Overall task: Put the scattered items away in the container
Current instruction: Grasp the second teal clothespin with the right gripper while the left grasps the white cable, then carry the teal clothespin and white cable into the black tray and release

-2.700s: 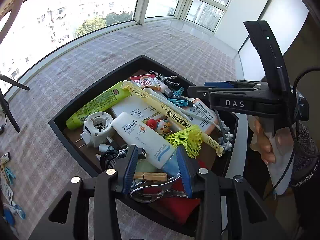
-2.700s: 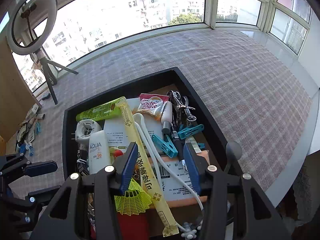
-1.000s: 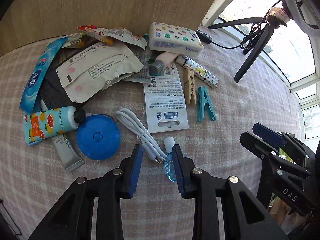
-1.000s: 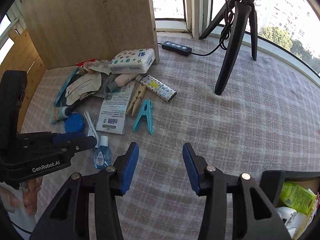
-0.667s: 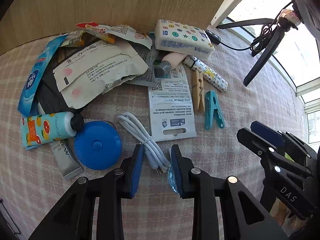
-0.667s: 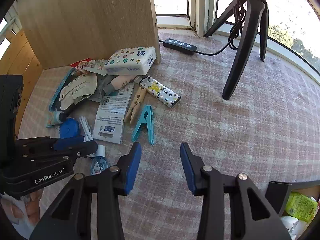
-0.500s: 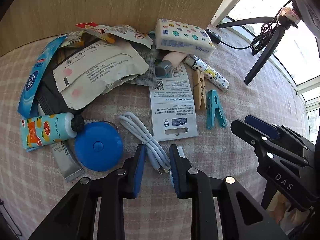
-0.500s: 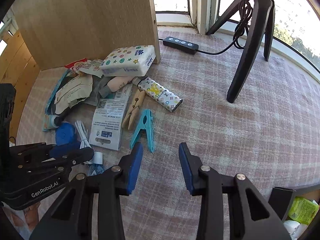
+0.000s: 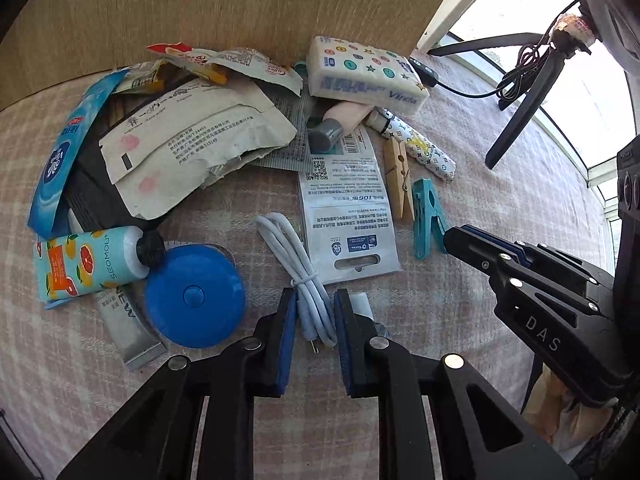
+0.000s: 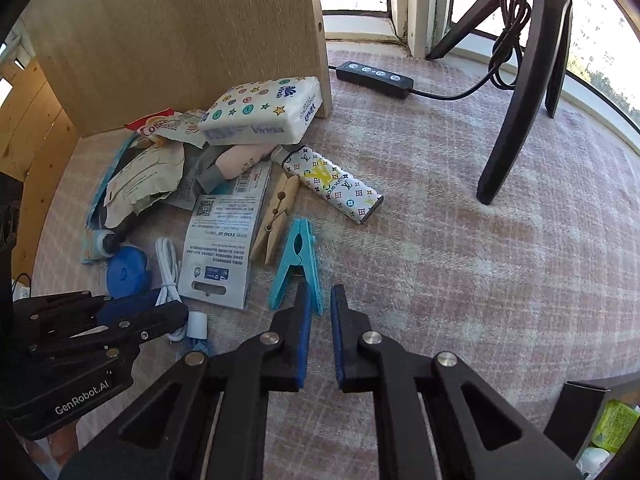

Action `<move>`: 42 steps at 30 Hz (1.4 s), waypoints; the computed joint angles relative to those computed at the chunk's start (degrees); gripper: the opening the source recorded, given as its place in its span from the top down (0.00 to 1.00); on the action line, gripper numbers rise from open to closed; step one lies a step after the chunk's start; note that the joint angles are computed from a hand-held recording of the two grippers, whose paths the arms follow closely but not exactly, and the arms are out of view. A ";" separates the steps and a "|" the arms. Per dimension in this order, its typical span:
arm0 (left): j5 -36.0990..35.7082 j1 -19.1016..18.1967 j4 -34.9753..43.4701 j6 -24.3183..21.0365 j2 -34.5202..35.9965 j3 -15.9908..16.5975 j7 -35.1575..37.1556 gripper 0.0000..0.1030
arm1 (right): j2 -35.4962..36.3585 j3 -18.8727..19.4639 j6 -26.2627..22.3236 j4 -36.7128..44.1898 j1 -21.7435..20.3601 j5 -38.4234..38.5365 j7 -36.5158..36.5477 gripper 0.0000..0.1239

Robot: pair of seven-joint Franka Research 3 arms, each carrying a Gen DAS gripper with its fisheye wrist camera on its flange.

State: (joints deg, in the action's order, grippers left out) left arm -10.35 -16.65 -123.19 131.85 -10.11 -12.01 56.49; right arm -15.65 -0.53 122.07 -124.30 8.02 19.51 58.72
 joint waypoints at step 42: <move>-2.31 -3.62 -0.72 0.98 -7.77 0.53 3.30 0.85 | -17.53 -6.12 -1.31 -9.98 -4.71 6.33 -6.47 0.98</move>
